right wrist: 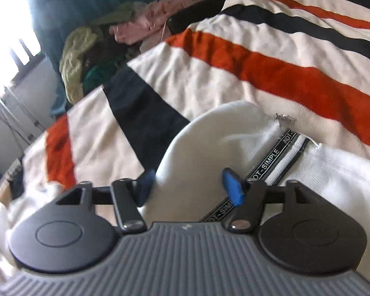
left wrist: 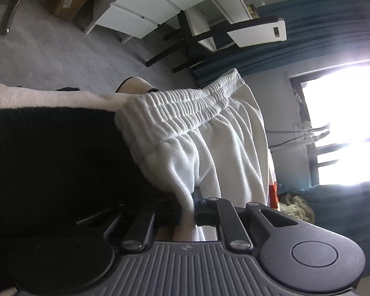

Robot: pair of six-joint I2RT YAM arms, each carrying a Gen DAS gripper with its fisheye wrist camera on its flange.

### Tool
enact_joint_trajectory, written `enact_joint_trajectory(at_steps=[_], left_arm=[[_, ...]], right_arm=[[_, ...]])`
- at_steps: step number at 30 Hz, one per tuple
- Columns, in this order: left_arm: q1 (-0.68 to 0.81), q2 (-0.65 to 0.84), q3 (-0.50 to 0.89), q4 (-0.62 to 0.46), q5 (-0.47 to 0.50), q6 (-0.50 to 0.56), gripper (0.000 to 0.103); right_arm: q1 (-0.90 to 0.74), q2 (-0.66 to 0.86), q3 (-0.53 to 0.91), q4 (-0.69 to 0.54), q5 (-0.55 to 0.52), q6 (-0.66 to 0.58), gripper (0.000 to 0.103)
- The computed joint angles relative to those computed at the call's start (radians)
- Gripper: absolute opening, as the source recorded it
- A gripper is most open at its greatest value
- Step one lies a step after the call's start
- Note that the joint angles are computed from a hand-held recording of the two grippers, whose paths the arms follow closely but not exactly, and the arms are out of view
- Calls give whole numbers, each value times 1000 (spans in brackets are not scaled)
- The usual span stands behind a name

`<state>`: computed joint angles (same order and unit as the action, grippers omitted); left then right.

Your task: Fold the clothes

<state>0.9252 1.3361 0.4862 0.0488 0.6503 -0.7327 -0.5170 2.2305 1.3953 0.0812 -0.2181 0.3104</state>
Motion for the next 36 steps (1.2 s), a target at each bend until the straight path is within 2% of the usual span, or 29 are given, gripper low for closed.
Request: enact_joint_trajectory(at_steps=[1, 3, 7, 9, 12, 14, 16, 19, 20, 24, 26, 29, 35, 36], left_arm=[[-8, -4, 0, 0, -11, 3, 11], [-17, -8, -2, 3, -24, 4, 11], [-9, -3, -4, 8, -10, -4, 11], [-6, -5, -3, 4, -6, -3, 11], [0, -3, 3, -17, 15, 11, 11], [2, -2, 7, -32, 30, 16, 11], [5, -4, 10, -47, 36, 21, 11], [32, 3, 13, -56, 64, 12, 11], [43, 6, 14, -60, 75, 10, 11], [86, 26, 25, -79, 113, 22, 11], [106, 42, 33, -90, 138, 30, 11], [123, 62, 46, -105, 162, 50, 11], [141, 91, 61, -118, 197, 55, 11], [141, 92, 62, -120, 199, 54, 11]], right_arm=[[0, 14, 7, -3, -3, -9, 11], [-4, 25, 10, 8, -19, -1, 6], [-31, -25, -55, 119, -92, 55, 5], [-60, -78, -117, 239, -167, 136, 5], [-114, -196, -304, 602, -251, 290, 5], [-143, -290, -430, 802, -258, 287, 5], [-167, -377, -540, 890, -236, 229, 5], [-255, -450, -632, 799, -286, 271, 5], [-289, -461, -630, 695, -311, 296, 5], [-443, -392, -496, 111, -434, 324, 5], [-517, -329, -449, -43, -500, 330, 5], [-606, -281, -420, -155, -599, 336, 6], [-668, -301, -415, -154, -643, 310, 9], [-669, -299, -412, -146, -637, 308, 14]])
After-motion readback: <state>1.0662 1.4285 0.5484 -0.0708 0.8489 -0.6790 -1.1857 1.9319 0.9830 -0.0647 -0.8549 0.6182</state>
